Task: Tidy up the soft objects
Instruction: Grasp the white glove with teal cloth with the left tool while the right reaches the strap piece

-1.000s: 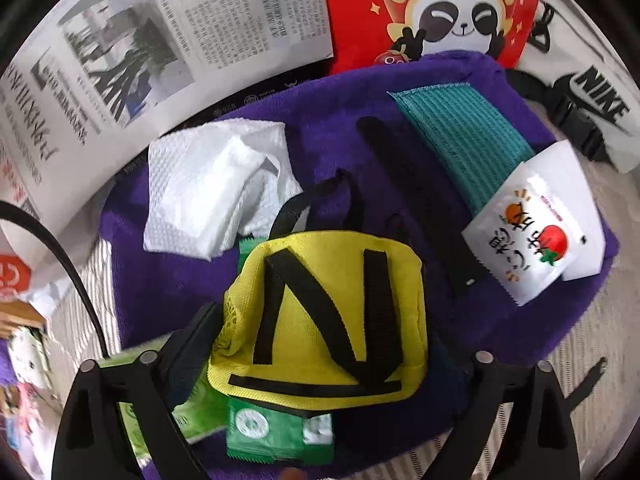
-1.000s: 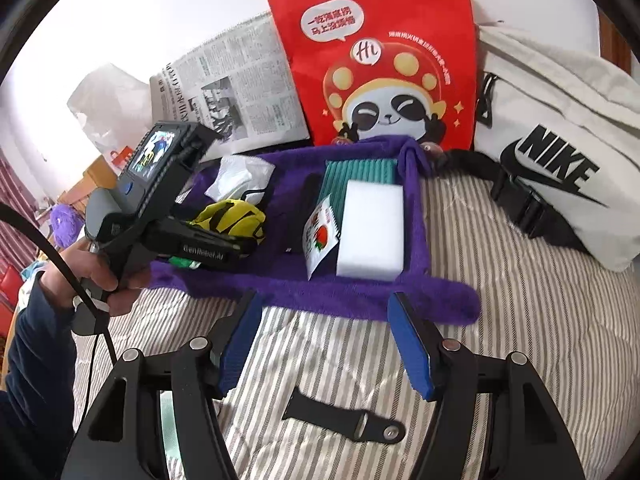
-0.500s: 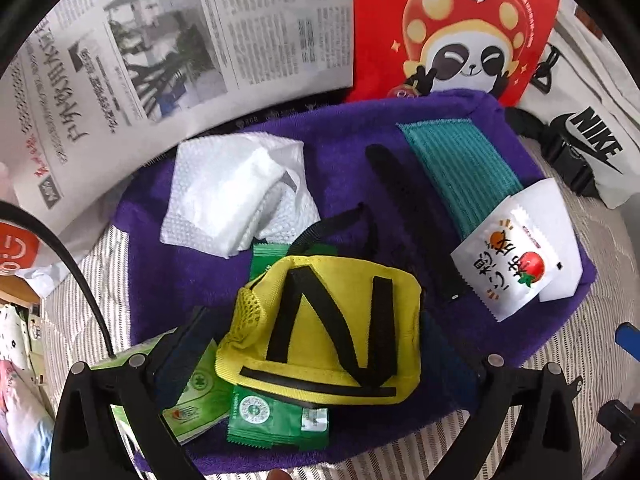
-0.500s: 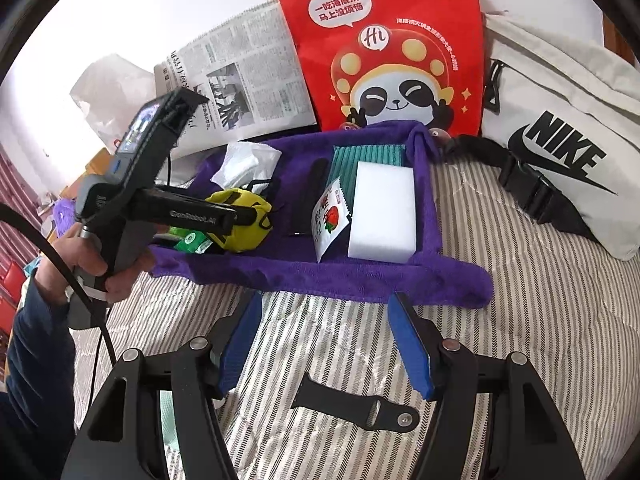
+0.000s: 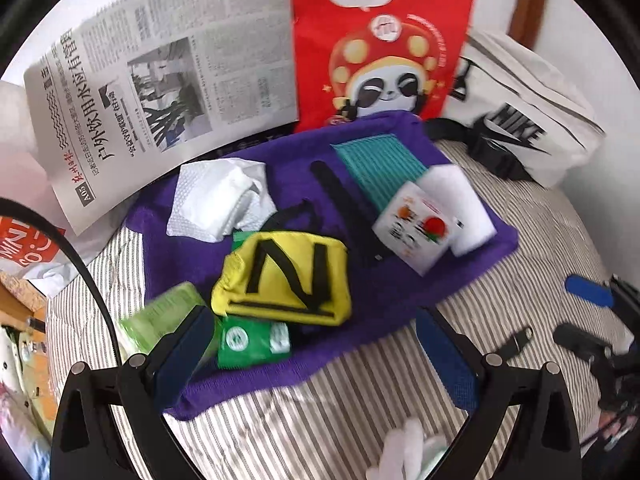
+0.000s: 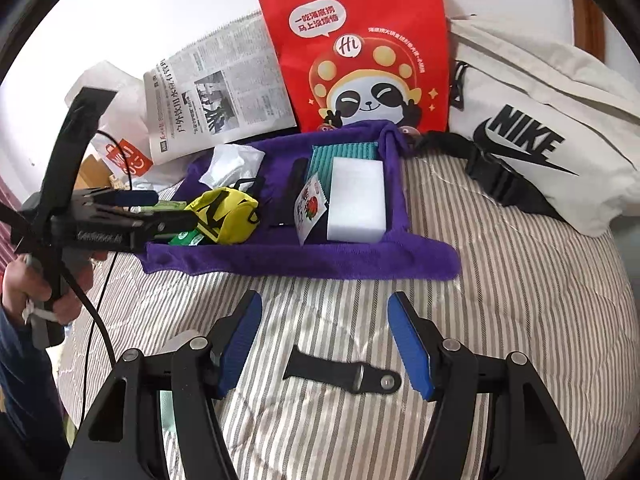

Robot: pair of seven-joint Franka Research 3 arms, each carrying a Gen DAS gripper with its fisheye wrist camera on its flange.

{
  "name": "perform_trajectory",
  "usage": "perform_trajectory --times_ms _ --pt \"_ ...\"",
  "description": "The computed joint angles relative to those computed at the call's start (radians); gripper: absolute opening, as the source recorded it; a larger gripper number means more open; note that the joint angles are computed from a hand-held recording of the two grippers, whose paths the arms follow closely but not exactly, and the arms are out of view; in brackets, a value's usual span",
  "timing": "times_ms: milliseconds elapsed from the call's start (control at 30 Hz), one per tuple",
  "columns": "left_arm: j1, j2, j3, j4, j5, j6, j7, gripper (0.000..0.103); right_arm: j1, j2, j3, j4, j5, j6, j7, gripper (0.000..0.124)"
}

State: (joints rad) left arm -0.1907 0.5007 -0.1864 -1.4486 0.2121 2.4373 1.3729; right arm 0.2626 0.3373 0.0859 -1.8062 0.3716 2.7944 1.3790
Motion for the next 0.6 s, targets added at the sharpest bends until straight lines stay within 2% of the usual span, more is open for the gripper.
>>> perform_trajectory --times_ms 200,300,400,467,600 --pt "0.05 -0.095 -0.043 -0.161 -0.079 0.117 0.065 0.101 0.017 -0.046 -0.017 -0.06 -0.018 0.015 0.058 0.065" --pt "0.101 -0.08 -0.081 -0.185 -0.179 0.193 0.148 0.101 0.025 -0.066 -0.022 -0.086 -0.039 0.022 0.078 0.065" --pt "0.182 -0.147 -0.145 -0.296 -0.329 0.273 0.272 0.101 0.027 -0.084 -0.021 -0.113 -0.049 0.035 0.092 0.065" --pt "0.196 -0.188 -0.151 -0.359 -0.38 0.311 0.329 0.101 0.022 -0.093 -0.014 -0.129 -0.038 0.047 0.086 0.065" --pt "0.185 -0.276 -0.134 -0.503 -0.415 0.387 0.394 0.1 0.019 -0.11 -0.008 -0.155 -0.028 0.061 0.079 0.065"
